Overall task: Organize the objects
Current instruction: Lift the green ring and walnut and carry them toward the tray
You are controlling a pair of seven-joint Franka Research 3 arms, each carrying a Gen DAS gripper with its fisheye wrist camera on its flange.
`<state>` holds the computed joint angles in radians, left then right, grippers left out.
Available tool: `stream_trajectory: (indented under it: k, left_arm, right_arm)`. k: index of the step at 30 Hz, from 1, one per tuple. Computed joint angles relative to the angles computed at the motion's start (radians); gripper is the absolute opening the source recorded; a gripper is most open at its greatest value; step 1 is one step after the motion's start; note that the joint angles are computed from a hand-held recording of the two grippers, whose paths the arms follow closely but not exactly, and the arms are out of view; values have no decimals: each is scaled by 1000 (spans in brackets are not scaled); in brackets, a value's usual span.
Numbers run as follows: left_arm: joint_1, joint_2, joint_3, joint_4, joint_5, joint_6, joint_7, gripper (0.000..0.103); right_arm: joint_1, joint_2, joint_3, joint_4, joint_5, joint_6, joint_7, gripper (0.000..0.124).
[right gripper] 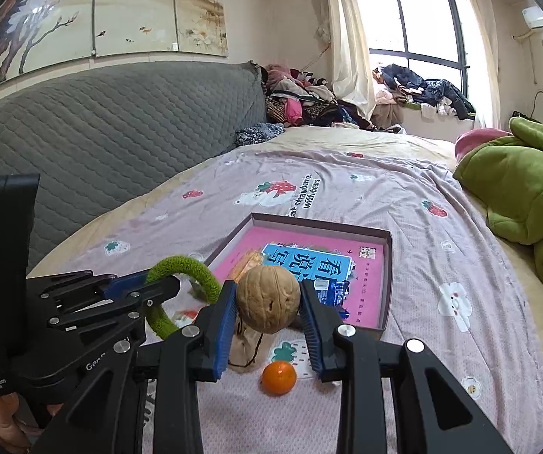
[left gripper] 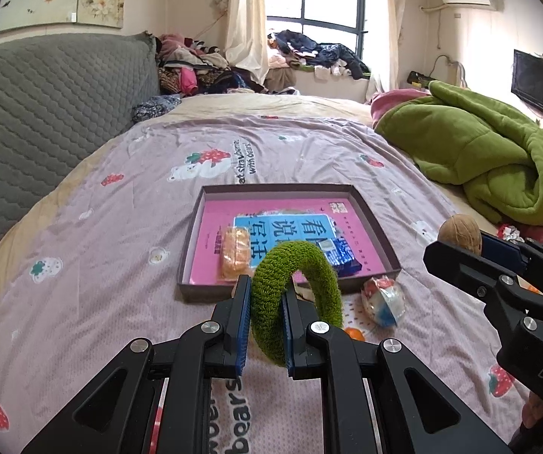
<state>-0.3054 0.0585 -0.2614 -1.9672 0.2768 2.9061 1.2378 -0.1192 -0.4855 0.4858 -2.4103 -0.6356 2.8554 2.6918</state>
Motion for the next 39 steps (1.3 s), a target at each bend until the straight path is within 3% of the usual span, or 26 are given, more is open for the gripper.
stream_trajectory:
  k: [20, 33, 39]
  left_arm:
    - [-32, 179, 0, 266, 22, -112, -18, 15]
    - [-56, 312, 15, 430, 17, -187, -20, 15]
    - [-64, 406, 11, 549, -14, -248, 14, 15]
  right_arm:
    - [-57, 38, -49, 12, -9, 48, -43, 33]
    - [-136, 110, -35, 56, -149, 67, 22, 33]
    - [-102, 181, -86, 87, -240, 52, 64, 33]
